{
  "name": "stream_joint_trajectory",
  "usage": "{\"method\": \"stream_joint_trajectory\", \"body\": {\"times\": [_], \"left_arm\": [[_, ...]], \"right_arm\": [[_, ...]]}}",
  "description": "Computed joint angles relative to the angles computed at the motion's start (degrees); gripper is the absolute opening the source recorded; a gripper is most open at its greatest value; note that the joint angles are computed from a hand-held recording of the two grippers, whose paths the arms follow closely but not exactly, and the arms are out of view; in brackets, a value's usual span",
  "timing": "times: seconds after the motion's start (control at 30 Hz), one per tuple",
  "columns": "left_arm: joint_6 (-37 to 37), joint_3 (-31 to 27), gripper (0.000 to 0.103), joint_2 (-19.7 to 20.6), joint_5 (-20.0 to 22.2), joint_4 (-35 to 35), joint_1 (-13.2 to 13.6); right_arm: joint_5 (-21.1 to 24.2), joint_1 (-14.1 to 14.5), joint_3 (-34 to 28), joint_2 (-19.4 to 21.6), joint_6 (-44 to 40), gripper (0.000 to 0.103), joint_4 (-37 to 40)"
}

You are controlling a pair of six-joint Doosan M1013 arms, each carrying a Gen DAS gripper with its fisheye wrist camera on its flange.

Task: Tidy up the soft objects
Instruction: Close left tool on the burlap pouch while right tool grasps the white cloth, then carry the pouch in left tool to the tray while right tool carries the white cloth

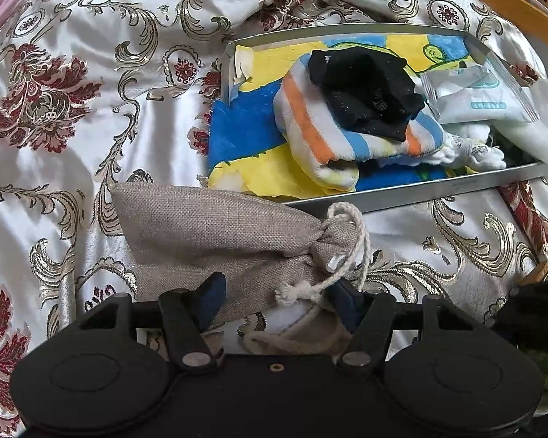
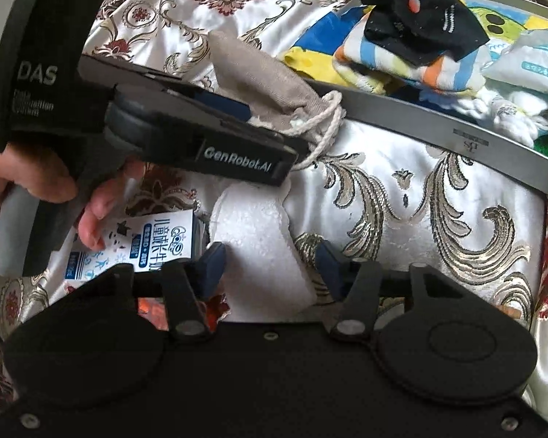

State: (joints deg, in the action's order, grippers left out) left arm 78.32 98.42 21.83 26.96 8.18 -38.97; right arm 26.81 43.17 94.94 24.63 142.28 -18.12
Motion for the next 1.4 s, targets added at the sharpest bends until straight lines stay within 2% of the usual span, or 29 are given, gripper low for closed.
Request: {"method": "stream_joint_trajectory", "body": {"times": [0.17, 0.27, 0.47, 0.57, 0.67, 0.7, 0.8, 1.0, 1.13, 1.4], "left_arm": [[-1.4, 0.6, 0.059, -0.3, -0.7, 0.7, -0.1], [-2.9, 0.9, 0.053, -0.5, -1.0, 2.0, -0.2], [-3.2, 1.8, 0.042, -1.2, -2.0, 2.1, -0.2], [-4.2, 2.4, 0.035, -1.5, -2.8, 2.9, -0.3], [-2.4, 2.6, 0.022, -1.9, -2.8, 1.5, -0.3], [-1.2, 2.7, 0.015, -2.0, -2.8, 0.4, -0.2], [-1.1, 2.8, 0.005, -2.3, -2.3, 0.8, -0.2], [-1.2, 3.3, 0.004, -3.2, -2.1, 1.4, -0.3], [-1.2, 3.6, 0.003, -3.9, -2.2, 1.8, -0.3], [-4.2, 4.1, 0.001, -5.6, -2.5, 5.9, -0.8]], "right_arm": [[-1.6, -0.2, 0.9, -0.4, -1.2, 0.039, 2.0], [-2.0, -0.1, 1.1, -0.4, -1.8, 0.039, 2.6], [-0.2, 0.5, 0.5, -0.2, -1.4, 0.039, 1.5], [0.5, 0.8, 0.2, 0.0, -0.3, 0.033, 0.2], [0.1, 1.0, 0.6, -0.3, 1.2, 0.028, -1.0], [-0.1, 1.0, 0.8, -0.4, 1.5, 0.028, -1.2], [-0.2, 1.2, 1.2, -0.8, 2.2, 0.024, -1.5], [-1.9, 1.0, 3.0, -2.3, 0.4, 0.015, 2.7], [-2.7, 1.3, 4.0, -3.2, 1.8, 0.01, 1.8], [3.6, 3.4, 1.6, -2.9, 5.3, 0.008, -3.7]]}}
